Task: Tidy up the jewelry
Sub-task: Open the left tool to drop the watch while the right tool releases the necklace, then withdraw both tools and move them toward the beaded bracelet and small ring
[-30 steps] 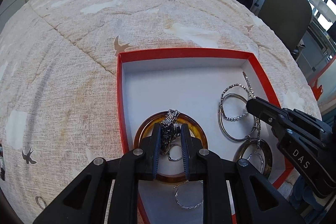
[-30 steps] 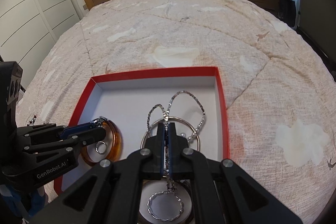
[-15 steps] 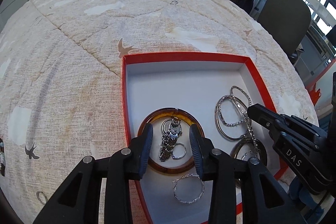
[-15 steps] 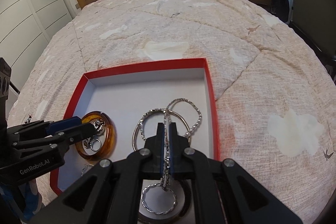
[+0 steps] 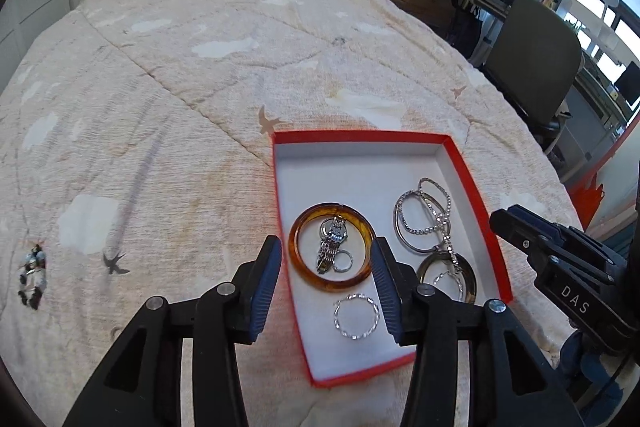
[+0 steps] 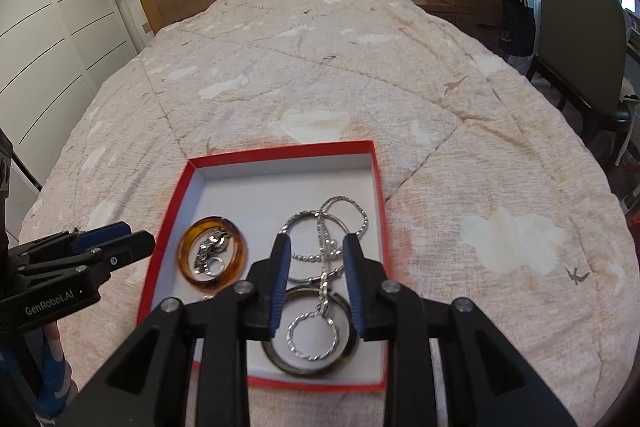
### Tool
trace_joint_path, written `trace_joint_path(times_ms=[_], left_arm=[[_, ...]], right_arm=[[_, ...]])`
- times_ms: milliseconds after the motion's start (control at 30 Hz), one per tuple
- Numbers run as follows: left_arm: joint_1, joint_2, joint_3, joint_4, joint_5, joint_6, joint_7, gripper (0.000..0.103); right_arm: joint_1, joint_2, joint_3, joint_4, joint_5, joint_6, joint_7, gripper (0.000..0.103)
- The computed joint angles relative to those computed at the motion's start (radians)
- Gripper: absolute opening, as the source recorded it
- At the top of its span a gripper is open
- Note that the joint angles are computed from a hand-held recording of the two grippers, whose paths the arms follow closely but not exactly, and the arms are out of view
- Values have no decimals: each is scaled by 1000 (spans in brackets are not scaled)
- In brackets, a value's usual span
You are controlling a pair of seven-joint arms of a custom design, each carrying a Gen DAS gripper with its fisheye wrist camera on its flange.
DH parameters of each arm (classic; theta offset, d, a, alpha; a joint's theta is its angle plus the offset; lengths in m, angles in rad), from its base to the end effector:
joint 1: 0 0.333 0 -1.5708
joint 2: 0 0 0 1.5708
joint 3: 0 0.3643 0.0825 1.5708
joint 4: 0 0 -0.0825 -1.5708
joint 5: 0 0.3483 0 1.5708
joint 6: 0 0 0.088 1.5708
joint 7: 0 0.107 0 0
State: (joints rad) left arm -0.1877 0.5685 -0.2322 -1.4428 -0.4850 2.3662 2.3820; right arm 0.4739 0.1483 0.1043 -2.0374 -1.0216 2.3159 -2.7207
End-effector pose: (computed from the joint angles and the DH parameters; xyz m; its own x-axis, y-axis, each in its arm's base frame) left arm 0.6849 -0.2658 0.4619 -0.7933 -0.5781 0.1908 -0.5741 0.6062 -0.5503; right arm 0.4908 0.2978 0.4605 -0.6136 -0.7718 -0.1671 -0.4950 0.5408 -0.6801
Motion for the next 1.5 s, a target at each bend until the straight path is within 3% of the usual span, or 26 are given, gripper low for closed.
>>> trace_joint_path(times_ms=[200,400,767,1233,1500], left_arm=[[63,-110,-12,-126,-83,63,89,48],[112,-214,4,-226,-161,102,156,51],[160,-379,49,-377,-268,230,230,74],[208,-492,95,-449,-431,217,364,82],[217,-495,113,-450,-479,216,405,83]], right_arm=[[55,-2,34,59,24,-105,-3,36],[121,18,59,138,33,-205,0,37],[250,83,75,328,2,-378,-47,47],[373,152,60,497,-29,-522,-101,49],[409,201,39,578,-32,-534,-160,49]])
